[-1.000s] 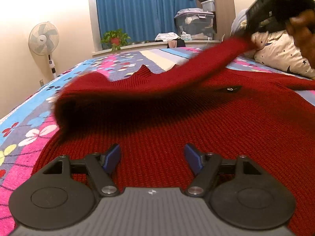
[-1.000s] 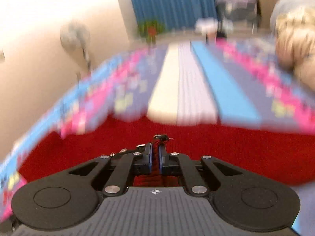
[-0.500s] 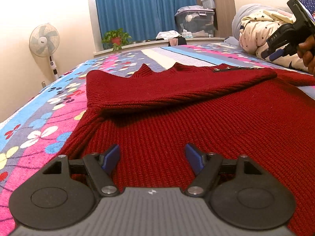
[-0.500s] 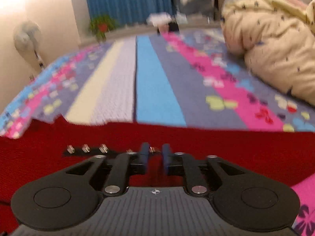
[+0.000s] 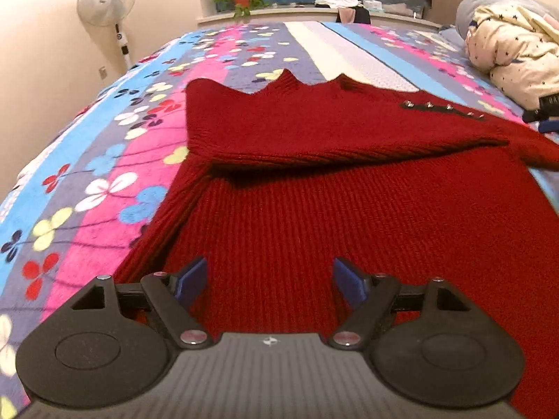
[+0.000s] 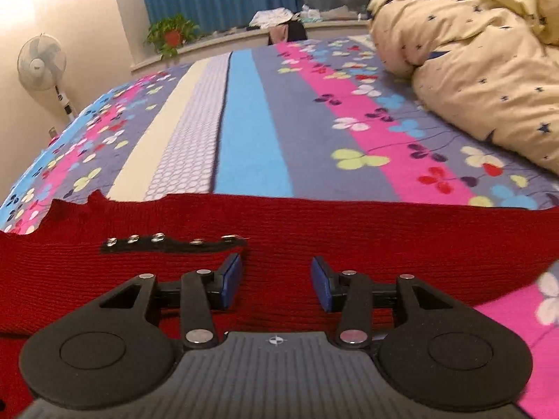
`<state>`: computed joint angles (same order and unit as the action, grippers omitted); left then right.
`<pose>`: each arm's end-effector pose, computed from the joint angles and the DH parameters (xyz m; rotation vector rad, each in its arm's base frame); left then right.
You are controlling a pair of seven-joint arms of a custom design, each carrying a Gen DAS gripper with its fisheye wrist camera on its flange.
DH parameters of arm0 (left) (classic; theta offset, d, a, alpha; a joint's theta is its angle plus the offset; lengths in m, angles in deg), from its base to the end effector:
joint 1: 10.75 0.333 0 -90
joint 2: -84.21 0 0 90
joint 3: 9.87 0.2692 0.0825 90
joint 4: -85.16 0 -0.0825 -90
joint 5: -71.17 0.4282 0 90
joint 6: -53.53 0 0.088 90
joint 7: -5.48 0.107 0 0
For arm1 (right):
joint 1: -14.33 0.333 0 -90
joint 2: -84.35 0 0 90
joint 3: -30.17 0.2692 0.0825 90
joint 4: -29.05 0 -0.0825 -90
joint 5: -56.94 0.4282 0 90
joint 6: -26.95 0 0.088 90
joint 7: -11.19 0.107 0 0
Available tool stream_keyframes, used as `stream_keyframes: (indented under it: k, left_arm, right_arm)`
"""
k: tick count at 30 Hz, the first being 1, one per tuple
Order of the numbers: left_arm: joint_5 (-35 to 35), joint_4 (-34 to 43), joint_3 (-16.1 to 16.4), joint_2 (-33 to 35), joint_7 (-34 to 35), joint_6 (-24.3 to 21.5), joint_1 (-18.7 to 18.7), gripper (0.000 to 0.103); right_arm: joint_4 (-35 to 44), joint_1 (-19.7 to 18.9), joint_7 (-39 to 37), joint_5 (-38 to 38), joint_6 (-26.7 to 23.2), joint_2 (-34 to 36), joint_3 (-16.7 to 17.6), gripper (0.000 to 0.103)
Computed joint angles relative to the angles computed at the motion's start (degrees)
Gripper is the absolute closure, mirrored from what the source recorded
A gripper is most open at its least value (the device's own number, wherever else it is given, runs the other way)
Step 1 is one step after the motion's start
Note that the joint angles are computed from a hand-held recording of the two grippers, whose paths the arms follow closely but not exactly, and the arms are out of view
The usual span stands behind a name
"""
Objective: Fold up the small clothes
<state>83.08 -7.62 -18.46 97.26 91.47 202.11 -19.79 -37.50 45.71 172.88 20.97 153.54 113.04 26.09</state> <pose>0.6804 -0.2109 0.5217 -1.4355 2.0645 -0.7134 0.6842 0.3463 0.5347 -1.2386 2.1265 -0.7559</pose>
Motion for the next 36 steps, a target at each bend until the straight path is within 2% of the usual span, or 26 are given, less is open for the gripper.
stream_keyframes:
  k: [4,6,7,8,9,10,13,16,18,19,21,22,23,24,26,28,31,33,36]
  left_arm:
    - [3.34,-2.29,0.88,-3.89,-8.21,-4.24,-1.12,0.02]
    - [1.35,-4.31,0.13,-6.68,-8.24,-5.62,-0.47,0.021]
    - [-1.21,-6.29,-0.39,-8.8,-5.56,-5.35,0.16,0.022]
    - [-3.57,-8.56,-0.74,-11.12,-1.48,-4.3,0.7,0.023]
    - [-5.0,-10.47,-0.89,-13.07,2.43,-2.94,0.98,0.023]
    - [-7.06,-13.01,-0.81,-15.53,8.27,-0.71,1.22,0.023]
    - [-18.05,-16.13,1.02,-19.6,26.28,2.48,0.87,0.023]
    - [-28.75,-16.39,3.19,-20.89,39.62,3.2,0.29,0.023]
    - [-34.31,-17.34,3.99,-20.96,44.97,5.79,0.37,0.023]
    - [-34.82,-18.29,3.78,-20.78,44.63,8.02,0.86,0.023]
    - [-30.9,-20.06,2.76,-20.22,37.65,11.07,2.51,0.024]
    - [-24.26,-19.01,1.29,-18.95,29.94,9.24,4.44,0.032]
    - [-20.33,-18.03,0.19,-18.0,25.87,8.58,5.64,0.036]
    - [-20.07,-18.11,0.71,-17.73,25.82,10.0,4.83,0.037]
    - [-23.59,-18.97,1.16,-17.91,31.17,13.66,3.68,0.037]
    - [-25.69,-19.02,1.46,-17.96,33.92,13.63,3.11,0.037]
    - [-25.03,-17.73,1.4,-16.87,32.58,12.38,3.45,0.037]
    - [-25.6,-17.58,1.39,-16.84,32.21,12.56,3.58,0.037]
    - [-27.5,-17.09,1.51,-16.79,32.27,12.19,3.64,0.037]
  right_arm:
    - [-14.22,0.51,8.61,-5.98,2.14,-10.19,-0.69,0.057]
    - [-20.57,-0.06,14.21,-9.38,2.39,-15.06,-0.36,0.059]
    - [-23.51,-0.46,17.33,-10.96,2.5,-17.29,-0.13,0.064]
    - [-26.89,-0.95,21.53,-12.69,2.54,-19.93,0.02,0.08]
    - [-30.01,-1.56,25.98,-14.2,2.3,-22.42,0.22,0.09]
    - [-32.68,-2.24,29.94,-15.37,1.76,-24.56,0.55,0.091]
    - [-39.91,-4.74,39.75,-16.52,-0.41,-30.27,1.89,0.09]
    - [-44.11,-7.47,45.43,-13.52,-1.84,-32.98,3.19,0.082]
    - [-46.37,-9.33,47.31,-12.09,0.08,-33.97,3.88,0.06]
    - [-47.01,-10.18,47.81,-11.26,0.76,-34.0,4.29,0.057]
    - [-47.08,-11.73,48.44,-9.83,1.21,-33.41,5.33,0.055]
    - [-47.14,-12.48,49.06,-9.37,1.46,-33.13,5.91,0.055]
    - [-47.12,-13.25,49.74,-8.78,1.83,-32.77,6.47,0.055]
    - [-47.23,-14.0,50.57,-8.49,2.09,-32.64,7.08,0.054]
    - [-46.61,-15.19,52.23,-8.78,1.73,-31.96,8.09,0.054]
    - [-45.27,-15.68,52.67,-9.1,0.87,-30.92,8.66,0.053]
    - [-42.47,-15.5,51.96,-9.56,-1.48,-28.7,8.96,0.053]
    - [-41.37,-14.97,52.19,-10.7,-2.54,-27.77,8.88,0.086]
    - [-39.37,-13.92,53.91,-13.56,-5.49,-26.47,8.79,0.09]
